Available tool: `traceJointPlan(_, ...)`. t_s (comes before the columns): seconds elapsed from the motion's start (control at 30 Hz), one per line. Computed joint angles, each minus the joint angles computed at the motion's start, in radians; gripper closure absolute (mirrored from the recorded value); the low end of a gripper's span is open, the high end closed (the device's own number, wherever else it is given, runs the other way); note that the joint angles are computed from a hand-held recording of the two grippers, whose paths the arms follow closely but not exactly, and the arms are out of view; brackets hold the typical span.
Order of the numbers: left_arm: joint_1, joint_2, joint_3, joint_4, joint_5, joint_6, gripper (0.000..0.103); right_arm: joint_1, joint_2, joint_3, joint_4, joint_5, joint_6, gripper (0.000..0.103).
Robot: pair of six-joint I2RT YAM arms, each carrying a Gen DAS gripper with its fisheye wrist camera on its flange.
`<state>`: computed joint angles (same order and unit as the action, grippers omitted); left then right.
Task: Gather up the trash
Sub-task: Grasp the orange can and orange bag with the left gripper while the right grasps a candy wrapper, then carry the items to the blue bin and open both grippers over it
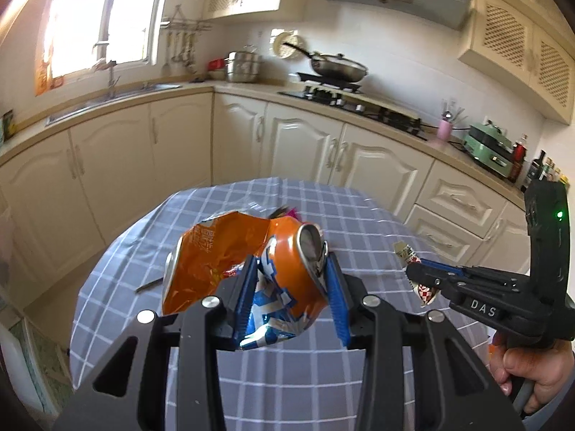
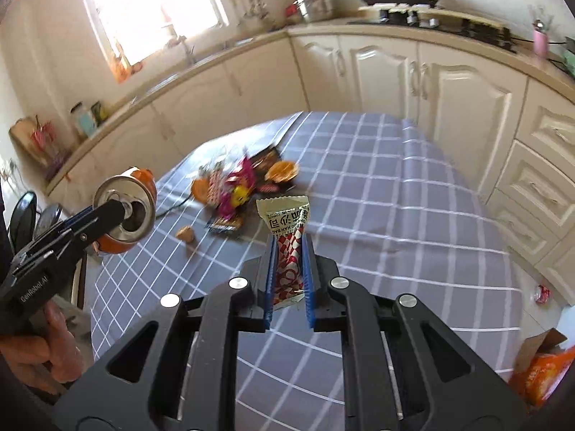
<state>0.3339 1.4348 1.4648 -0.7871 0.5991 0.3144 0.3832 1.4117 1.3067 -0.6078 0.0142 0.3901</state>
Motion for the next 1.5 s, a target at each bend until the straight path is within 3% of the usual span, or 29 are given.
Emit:
traceJointPlan(0.37,-0.298,-0.067,0.018,0.015,-0.097,-0.103,0.067,-0.288,-0.240,-0.093,-0.048,-0.102,-0.047,0.089)
traceJointPlan(0.57,-0.560,-0.042,0.039,0.044,-0.189,-0.167,0.067,-0.565,-0.344,-0.155,-0.089,-0.238,-0.102,0.089)
traceJointPlan(0.77,-0.832,0.051,0.100,0.058,-0.255,-0.220,0.066,-0.965,-0.383,-0.218,-0.132,-0.434,-0.217,0.089)
traceJointPlan(1.0,-1.068,0.260,0.218,0.055,-0.276,-0.294,0.066,-1.364,-0.275,-0.278,-0.150,-0.589,-0.384,0.089)
traceJointPlan(1.1,-1.145,0.376,0.288,0.037,-0.290,-0.304,0.066,-1.458,-0.212,-0.303,-0.142,-0.610,-0.436,0.089)
traceJointPlan(1.5,-1.279,0.867,0.674,-0.146,-0.331,-0.347,0.066,-1.516,0.123,-0.349,0.015,-0.591,-0.450,0.089)
